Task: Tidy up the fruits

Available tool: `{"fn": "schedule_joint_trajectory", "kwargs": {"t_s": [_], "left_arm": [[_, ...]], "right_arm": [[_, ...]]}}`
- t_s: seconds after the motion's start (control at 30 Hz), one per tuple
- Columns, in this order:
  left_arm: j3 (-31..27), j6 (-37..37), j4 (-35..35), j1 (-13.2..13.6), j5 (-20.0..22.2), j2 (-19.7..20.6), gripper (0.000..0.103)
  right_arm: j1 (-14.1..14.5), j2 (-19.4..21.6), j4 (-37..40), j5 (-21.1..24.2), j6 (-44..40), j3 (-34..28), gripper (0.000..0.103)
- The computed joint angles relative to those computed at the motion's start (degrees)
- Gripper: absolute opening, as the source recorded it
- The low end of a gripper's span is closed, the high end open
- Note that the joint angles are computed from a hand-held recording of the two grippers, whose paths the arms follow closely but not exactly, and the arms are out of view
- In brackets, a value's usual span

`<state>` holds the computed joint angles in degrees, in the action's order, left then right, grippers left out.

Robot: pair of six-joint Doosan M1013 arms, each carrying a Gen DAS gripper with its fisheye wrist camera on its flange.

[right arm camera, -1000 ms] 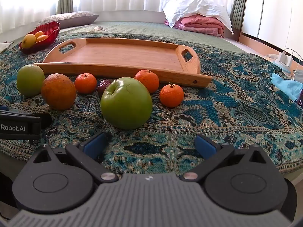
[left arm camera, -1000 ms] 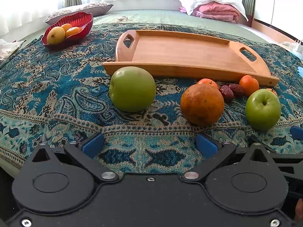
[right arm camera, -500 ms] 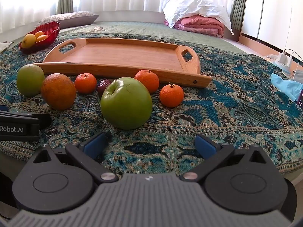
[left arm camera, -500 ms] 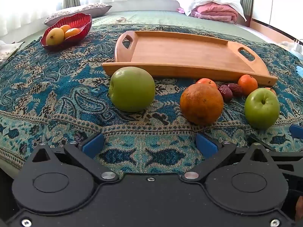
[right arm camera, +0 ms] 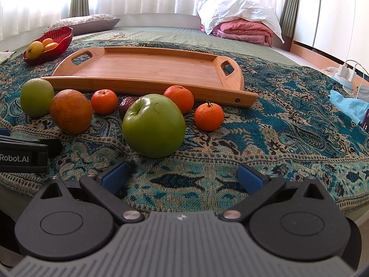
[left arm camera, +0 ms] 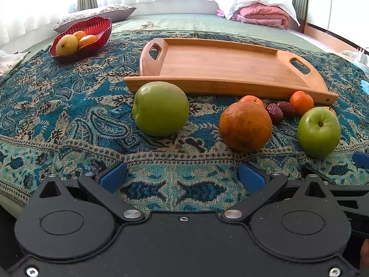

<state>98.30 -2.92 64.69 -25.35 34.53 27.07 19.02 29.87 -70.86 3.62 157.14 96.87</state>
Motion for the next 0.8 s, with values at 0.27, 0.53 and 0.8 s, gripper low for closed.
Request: {"fn": "schedule_joint_trajectory", "kwargs": {"t_s": [0.27, 0.53, 0.8], "left_arm": [[0.07, -0.2, 0.27, -0.02, -0.01, 0.0, 0.103], [0.09, -0.35, 0.44, -0.05, 0.04, 0.0, 0.103], [0.11, -0.44, 0.55, -0.08, 0.08, 0.0, 0.103]], "right_arm": [[0.01, 0.0, -1.7, 0.0, 1.67, 0.05, 0.103], [0.02, 0.01, -3.11, -0.01, 3.07, 0.08, 0.103], [0.03, 0.02, -4.69, -0.02, 4.63, 0.1, 0.103]]}}
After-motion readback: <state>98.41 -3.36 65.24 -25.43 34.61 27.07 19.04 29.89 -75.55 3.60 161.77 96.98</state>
